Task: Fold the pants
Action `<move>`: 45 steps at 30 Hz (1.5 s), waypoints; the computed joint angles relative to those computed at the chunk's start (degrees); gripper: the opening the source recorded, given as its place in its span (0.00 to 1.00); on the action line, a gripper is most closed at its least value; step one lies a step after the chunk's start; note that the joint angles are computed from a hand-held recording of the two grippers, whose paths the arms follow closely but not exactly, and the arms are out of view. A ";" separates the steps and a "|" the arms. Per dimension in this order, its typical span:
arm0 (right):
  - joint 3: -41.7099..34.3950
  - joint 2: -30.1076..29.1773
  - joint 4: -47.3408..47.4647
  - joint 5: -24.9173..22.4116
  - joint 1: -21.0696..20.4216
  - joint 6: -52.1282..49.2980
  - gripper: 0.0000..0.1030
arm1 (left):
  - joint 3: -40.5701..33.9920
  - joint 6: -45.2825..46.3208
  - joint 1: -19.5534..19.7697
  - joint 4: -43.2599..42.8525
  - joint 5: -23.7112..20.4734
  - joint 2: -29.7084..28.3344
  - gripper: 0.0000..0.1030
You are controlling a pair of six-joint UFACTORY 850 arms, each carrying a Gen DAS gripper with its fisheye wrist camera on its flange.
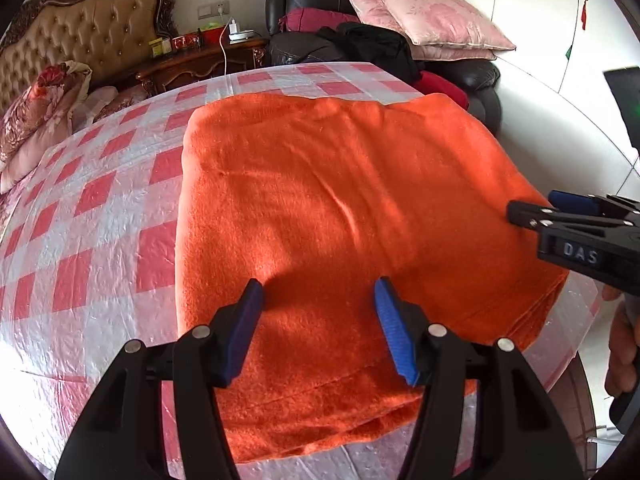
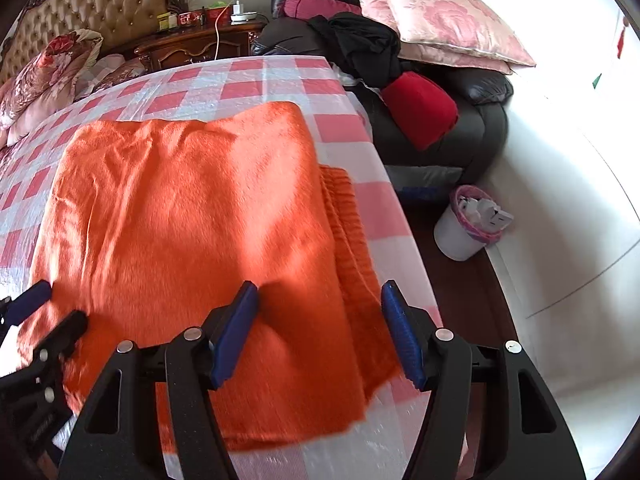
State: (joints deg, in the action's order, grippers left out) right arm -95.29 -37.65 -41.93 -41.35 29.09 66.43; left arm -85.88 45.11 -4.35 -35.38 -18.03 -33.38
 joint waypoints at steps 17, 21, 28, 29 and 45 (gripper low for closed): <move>13.09 11.96 -6.01 -2.35 5.28 11.61 0.60 | 9.72 -2.74 2.65 -1.30 -3.41 11.82 0.83; 14.88 15.00 -9.60 -3.86 7.23 15.47 0.60 | 13.62 6.39 3.04 -11.82 -2.61 17.43 0.98; 14.75 16.42 -11.29 -5.55 8.24 16.82 0.61 | 13.67 -7.04 0.77 2.62 -0.21 19.23 0.98; 14.70 16.49 -11.37 -5.69 8.28 16.81 0.61 | 13.26 -7.15 0.97 2.58 -0.76 18.95 0.98; 14.95 16.81 -11.53 -5.45 8.21 16.76 0.61 | 13.30 3.77 1.87 -9.90 -3.54 18.53 0.98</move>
